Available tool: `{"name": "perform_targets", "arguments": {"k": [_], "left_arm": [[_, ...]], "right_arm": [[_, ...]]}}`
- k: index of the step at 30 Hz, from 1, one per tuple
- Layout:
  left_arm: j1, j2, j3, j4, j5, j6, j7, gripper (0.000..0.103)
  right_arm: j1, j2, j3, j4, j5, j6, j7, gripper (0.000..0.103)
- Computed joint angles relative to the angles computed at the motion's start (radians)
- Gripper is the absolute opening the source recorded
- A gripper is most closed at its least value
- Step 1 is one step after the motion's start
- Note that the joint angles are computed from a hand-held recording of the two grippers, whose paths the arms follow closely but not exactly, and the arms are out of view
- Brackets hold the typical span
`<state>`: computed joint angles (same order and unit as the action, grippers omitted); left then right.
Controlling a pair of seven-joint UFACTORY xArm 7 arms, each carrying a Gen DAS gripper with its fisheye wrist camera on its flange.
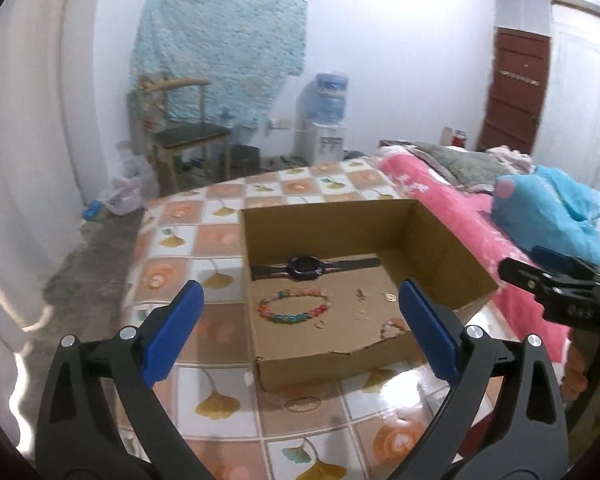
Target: Organize jewelry
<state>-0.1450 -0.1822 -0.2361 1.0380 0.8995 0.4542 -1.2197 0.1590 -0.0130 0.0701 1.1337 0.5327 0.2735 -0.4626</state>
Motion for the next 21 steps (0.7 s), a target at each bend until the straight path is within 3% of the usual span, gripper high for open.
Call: {"name": "perform_targets", "arguments": {"k": [4, 9, 12, 17, 21], "left_arm": [[-0.006, -0.012, -0.039, 0.016, 0.079, 0.127, -0.086, 0.095], [-0.039, -0.001, -0.042, 0.034, 0.084, 0.233, -0.108, 0.095], [-0.062, 0.015, -0.028, 0.051, 0.051, 0.276, -0.080, 0.095], [-0.085, 0.043, -0.004, 0.066, -0.030, 0.310, -0.084, 0.095], [-0.109, 0.089, 0.005, 0.112, -0.091, 0.406, -0.079, 0.094]], "right_arm": [[-0.006, -0.027, 0.010, -0.041, -0.240, -0.060, 0.193, 0.096], [-0.015, -0.038, 0.017, -0.048, -0.453, -0.042, 0.383, 0.096], [-0.009, -0.036, 0.017, -0.045, -0.502, -0.019, 0.408, 0.096], [0.010, -0.015, 0.010, -0.010, -0.415, 0.071, 0.347, 0.096], [0.007, 0.007, 0.008, 0.011, -0.396, 0.135, 0.350, 0.096]]}}
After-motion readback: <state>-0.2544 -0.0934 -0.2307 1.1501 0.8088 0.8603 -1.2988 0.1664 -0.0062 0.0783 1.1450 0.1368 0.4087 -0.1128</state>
